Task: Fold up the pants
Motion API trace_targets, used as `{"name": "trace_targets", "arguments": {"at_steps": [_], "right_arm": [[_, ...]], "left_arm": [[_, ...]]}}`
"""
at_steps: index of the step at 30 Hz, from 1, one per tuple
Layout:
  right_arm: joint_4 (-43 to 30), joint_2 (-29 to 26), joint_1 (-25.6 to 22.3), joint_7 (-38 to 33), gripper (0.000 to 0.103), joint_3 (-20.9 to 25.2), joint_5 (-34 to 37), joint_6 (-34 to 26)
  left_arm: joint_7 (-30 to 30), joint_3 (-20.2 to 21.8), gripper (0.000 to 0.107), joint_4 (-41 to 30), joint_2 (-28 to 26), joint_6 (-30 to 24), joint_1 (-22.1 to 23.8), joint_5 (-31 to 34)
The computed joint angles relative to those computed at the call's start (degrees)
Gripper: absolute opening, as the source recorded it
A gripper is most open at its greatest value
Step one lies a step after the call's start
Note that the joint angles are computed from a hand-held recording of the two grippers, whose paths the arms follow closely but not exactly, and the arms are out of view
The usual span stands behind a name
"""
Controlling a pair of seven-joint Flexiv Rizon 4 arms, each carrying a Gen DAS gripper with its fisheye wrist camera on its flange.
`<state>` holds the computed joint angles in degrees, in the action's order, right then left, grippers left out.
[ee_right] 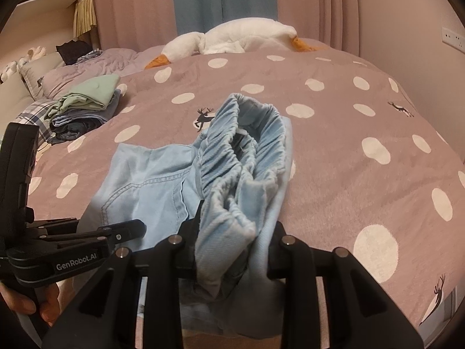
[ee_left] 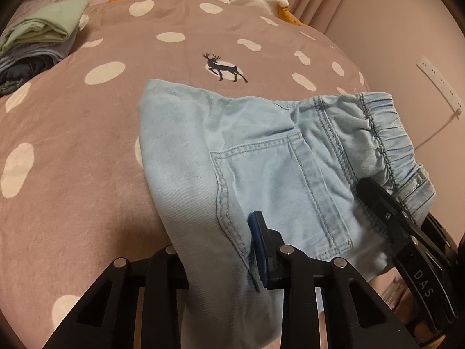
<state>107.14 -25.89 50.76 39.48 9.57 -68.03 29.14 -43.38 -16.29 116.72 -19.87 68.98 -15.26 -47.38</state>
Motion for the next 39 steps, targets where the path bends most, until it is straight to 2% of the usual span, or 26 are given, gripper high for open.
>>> {"name": "trace_targets", "arguments": {"at_steps": [6,28,39], "right_arm": [[-0.7,-0.2,0.5,-0.9,0.03,0.0,-0.7,-0.2],[-5.7,-2.4,2.9,-5.8,0.03,-1.1,-2.0,-0.7],[-8.2,-3.7,3.2,-9.1,0.03,-2.1,-1.9,0.5]], "left_arm": [[2.3,-0.3,0.029,1.5,1.6,-0.3,0.4,-4.1],[8.3,3.3,0.029,4.9,6.5,0.4,-1.8,-14.0],[7.7,4.5,0.029,4.3,6.4,-0.1,-1.6,-14.7]]}}
